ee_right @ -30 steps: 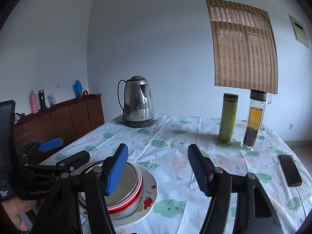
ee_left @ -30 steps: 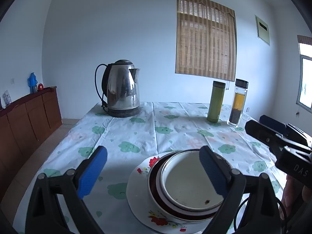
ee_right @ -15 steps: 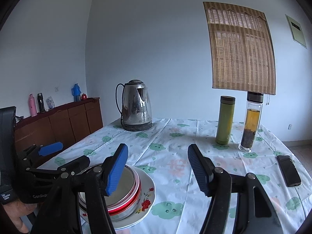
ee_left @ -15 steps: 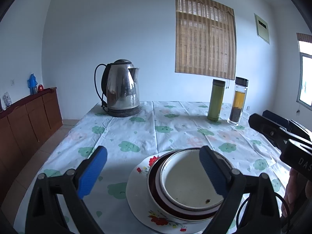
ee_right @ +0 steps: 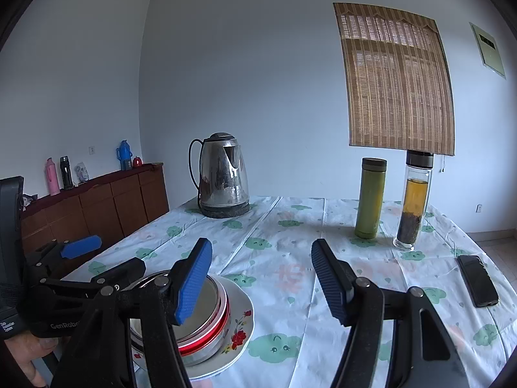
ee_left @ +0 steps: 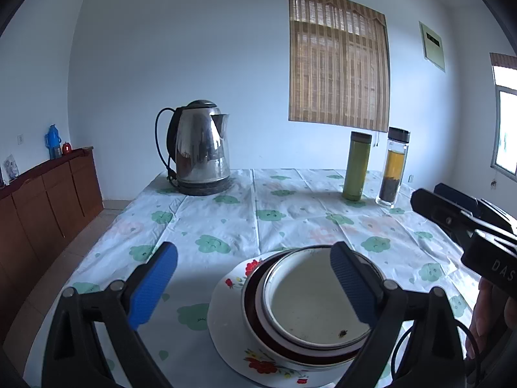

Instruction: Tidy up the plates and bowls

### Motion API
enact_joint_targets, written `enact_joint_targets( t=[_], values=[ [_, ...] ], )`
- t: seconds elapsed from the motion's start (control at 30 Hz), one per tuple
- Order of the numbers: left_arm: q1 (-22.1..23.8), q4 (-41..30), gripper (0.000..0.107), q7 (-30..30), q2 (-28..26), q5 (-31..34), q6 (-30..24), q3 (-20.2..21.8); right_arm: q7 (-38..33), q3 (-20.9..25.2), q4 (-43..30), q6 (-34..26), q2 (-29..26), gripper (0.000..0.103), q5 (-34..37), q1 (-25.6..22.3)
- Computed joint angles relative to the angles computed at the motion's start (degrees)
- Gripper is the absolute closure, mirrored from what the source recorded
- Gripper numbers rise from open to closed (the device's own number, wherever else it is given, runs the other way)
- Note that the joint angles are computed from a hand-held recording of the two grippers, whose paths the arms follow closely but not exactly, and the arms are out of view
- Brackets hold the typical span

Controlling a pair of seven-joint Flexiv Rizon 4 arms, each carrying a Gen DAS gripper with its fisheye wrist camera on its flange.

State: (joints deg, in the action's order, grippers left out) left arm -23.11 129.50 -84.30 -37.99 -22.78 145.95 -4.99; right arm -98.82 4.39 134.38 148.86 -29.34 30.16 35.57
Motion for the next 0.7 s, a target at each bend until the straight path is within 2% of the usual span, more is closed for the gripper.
enact_joint_targets(
  t=[0.7],
  values=[
    [-0.9,0.1,0.010,2.4,0.4,-0.6,-0.8,0.3,-1.4,0.0,-0.2,0.4,-0.1,0.037,1.3,0.8]
  ],
)
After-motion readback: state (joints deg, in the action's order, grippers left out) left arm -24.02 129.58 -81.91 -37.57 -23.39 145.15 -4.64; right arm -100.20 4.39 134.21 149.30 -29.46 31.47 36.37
